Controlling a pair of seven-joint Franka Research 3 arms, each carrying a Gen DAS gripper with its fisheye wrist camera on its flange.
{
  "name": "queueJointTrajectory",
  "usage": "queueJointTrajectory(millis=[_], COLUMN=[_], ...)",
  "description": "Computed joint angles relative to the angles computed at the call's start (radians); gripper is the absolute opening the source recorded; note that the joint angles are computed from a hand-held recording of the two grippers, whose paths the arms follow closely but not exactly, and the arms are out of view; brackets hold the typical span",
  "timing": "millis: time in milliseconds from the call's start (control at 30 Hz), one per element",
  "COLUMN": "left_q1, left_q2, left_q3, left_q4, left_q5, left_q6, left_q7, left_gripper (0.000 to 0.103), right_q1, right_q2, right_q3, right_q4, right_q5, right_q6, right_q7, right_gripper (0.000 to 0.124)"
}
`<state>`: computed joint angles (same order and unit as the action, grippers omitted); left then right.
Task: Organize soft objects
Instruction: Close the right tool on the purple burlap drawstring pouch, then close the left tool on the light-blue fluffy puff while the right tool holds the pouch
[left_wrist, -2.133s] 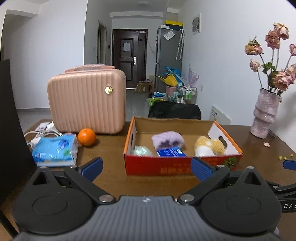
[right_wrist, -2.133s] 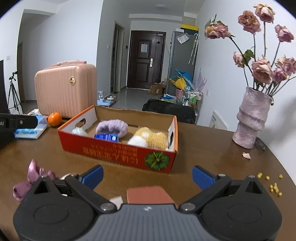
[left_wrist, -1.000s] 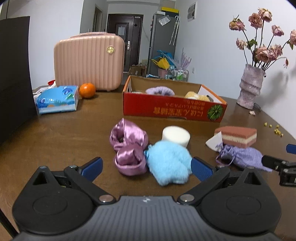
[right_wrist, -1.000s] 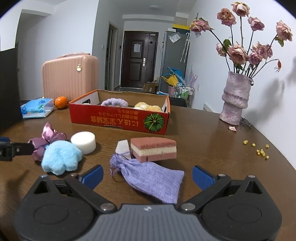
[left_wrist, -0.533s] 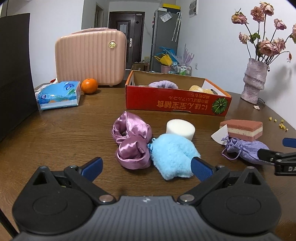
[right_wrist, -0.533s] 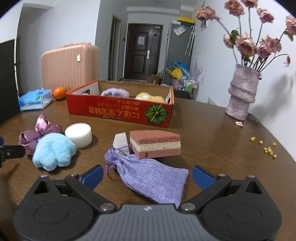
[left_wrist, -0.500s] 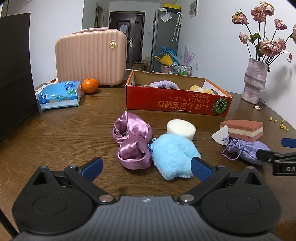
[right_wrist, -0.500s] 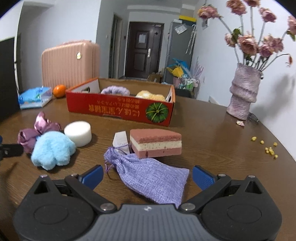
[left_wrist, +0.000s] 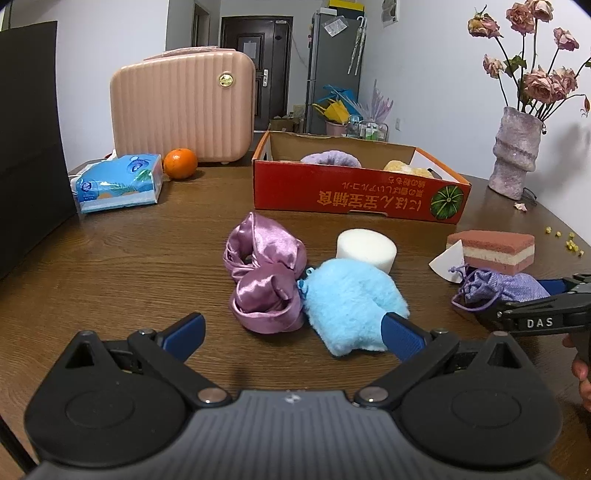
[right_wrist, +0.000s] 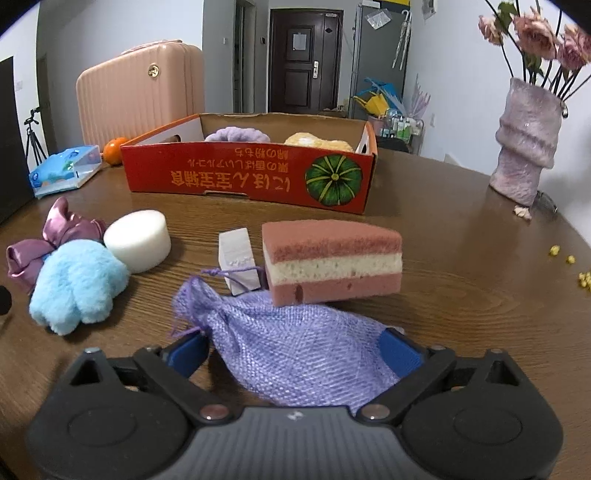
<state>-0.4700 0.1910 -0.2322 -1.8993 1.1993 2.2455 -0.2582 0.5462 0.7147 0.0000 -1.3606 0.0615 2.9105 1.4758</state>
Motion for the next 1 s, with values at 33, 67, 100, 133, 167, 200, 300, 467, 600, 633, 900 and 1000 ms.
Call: queueJointTrajectory(millis=[33, 67, 100, 133, 167, 200, 300, 467, 600, 633, 900, 1000], left_q1=[0.0, -0.001, -0.002, -0.003, -0.004, -0.004, -0.007, -0.011, -0.017, -0.019, -0.04, -0.049], left_q2=[0.003, 0.005, 0.007, 0.008, 0.009, 0.009, 0.013, 0.019, 0.028, 0.031, 0.065, 0.085], left_q3=[0.0, 0.0, 0.0, 0.0, 0.0, 0.001, 0.001, 0.003, 0.004, 0.004, 0.011, 0.016], left_q4=[0.003, 0.005, 0.007, 0.008, 0.009, 0.01, 0.014, 0.021, 0.034, 0.038, 0.088, 0.118], left_q5=[-0.001, -0.001, -0.001, -0.002, -0.003, -0.003, -0.001, -0.003, -0.007, -0.007, 0.007, 0.009], left_q6=[0.001, 0.001, 0.0, 0.0, 0.001, 0.003, 0.002, 0.0, -0.005, -0.007, -0.014, -0.015], left_q7=[0.003, 0.005, 0.007, 0.008, 0.008, 0.008, 0.01, 0.017, 0.032, 0.035, 0.089, 0.117], left_gripper=[0.103, 0.103, 0.103, 0.103, 0.103, 0.103, 0.103, 0.103, 0.103, 0.103, 0.103, 0.103], right_q1=[-0.001, 0.0, -0.002, -0.007, -0.012, -0.015, -0.019, -0.046, -0.079, -0.09, -0.193, -0.222], right_q2=[0.002, 0.002, 0.001, 0.0, 0.0, -0.002, -0.006, -0.02, -0.046, -0.054, -0.103, -0.105], right_q3=[-0.001, -0.002, 0.0, 0.007, 0.013, 0.017, 0.022, 0.058, 0.108, 0.126, 0.28, 0.317], right_q4=[0.003, 0.001, -0.001, -0.004, -0.005, -0.007, -0.016, -0.045, -0.098, -0.116, -0.23, -0.245], right_q5=[0.001, 0.002, 0.004, 0.009, 0.014, 0.018, 0.029, 0.069, 0.111, 0.124, 0.201, 0.211], right_q6=[-0.001, 0.003, 0.007, 0.01, 0.012, 0.015, 0.03, 0.071, 0.139, 0.165, 0.334, 0.371], right_q7=[0.001, 0.003, 0.003, -0.002, -0.005, -0.009, -0.015, -0.04, -0.09, -0.107, -0.225, -0.235], right_gripper=[0.094, 0.091, 0.087, 0.086, 0.084, 0.078, 0.064, 0.045, 0.042, 0.042, 0.041, 0.041])
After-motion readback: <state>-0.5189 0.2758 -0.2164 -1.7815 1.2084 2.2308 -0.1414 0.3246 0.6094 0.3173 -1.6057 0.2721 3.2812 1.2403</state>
